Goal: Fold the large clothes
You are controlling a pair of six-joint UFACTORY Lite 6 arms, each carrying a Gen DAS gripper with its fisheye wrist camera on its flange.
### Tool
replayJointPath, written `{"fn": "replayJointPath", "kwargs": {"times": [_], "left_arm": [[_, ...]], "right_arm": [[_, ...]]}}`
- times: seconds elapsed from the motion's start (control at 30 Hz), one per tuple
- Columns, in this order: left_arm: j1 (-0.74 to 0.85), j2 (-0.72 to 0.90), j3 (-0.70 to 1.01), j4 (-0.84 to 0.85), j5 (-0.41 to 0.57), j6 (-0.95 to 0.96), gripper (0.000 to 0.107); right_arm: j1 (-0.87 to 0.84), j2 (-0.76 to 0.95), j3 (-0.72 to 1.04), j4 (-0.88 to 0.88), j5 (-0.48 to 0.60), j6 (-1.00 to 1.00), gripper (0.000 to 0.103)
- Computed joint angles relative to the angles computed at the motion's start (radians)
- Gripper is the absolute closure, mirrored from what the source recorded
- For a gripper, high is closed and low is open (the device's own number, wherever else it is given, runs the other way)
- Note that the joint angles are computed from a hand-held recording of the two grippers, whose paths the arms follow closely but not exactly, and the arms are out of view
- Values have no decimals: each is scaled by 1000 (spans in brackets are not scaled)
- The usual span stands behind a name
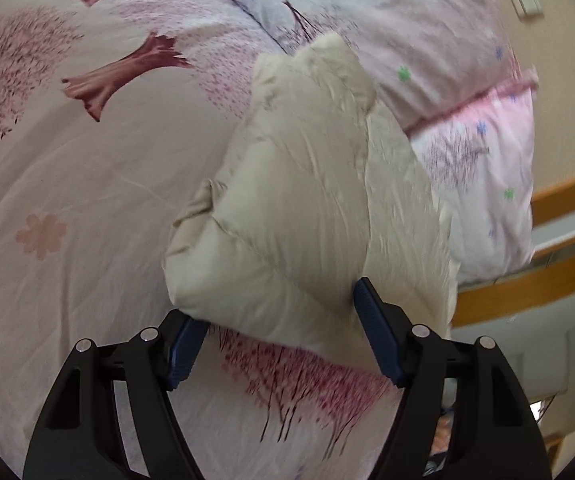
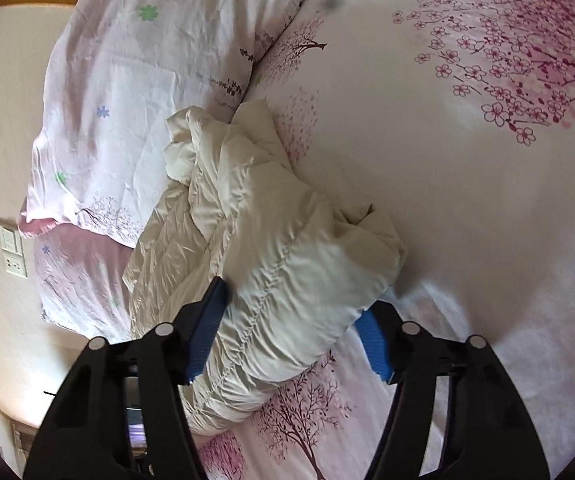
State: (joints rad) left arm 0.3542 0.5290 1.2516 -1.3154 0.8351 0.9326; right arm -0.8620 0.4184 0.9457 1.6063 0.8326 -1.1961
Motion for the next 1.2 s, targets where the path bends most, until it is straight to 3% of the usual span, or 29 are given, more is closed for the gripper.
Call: {"fn": "replayJointPath", "kwargs": {"times": [0.07, 0.13, 0.2, 0.23, 0.3, 0.4, 0.67, 1.0, 1.2], "left_arm": [[10, 14, -1, -45, 8, 8, 40], [15, 29, -1, -77, 7, 16, 50], [19, 44, -6, -114, 11, 44, 67], [23, 50, -6, -126, 14, 54, 71], [26, 56, 1, -133, 24, 57, 81], [41, 45, 2, -136, 35, 67, 87], [130, -39, -51, -149, 80, 115, 90], [367, -198, -188, -118, 163, 189, 91], [507, -239, -268, -43, 214, 223, 91]], "right_arm": [[-3, 0, -7, 10, -2, -14, 45], [-1, 11, -7, 22, 7, -33, 60], [2, 22, -7, 34, 26, -49, 71], [2, 21, -13, 44, 32, -63, 75], [3, 5, -30, 59, 39, -93, 79], [-2, -24, -50, 60, 58, -112, 83], [-1, -151, -137, 3, 115, -125, 85], [54, -353, -296, -116, 212, -187, 85], [58, -497, -453, -185, 181, -244, 85]]}}
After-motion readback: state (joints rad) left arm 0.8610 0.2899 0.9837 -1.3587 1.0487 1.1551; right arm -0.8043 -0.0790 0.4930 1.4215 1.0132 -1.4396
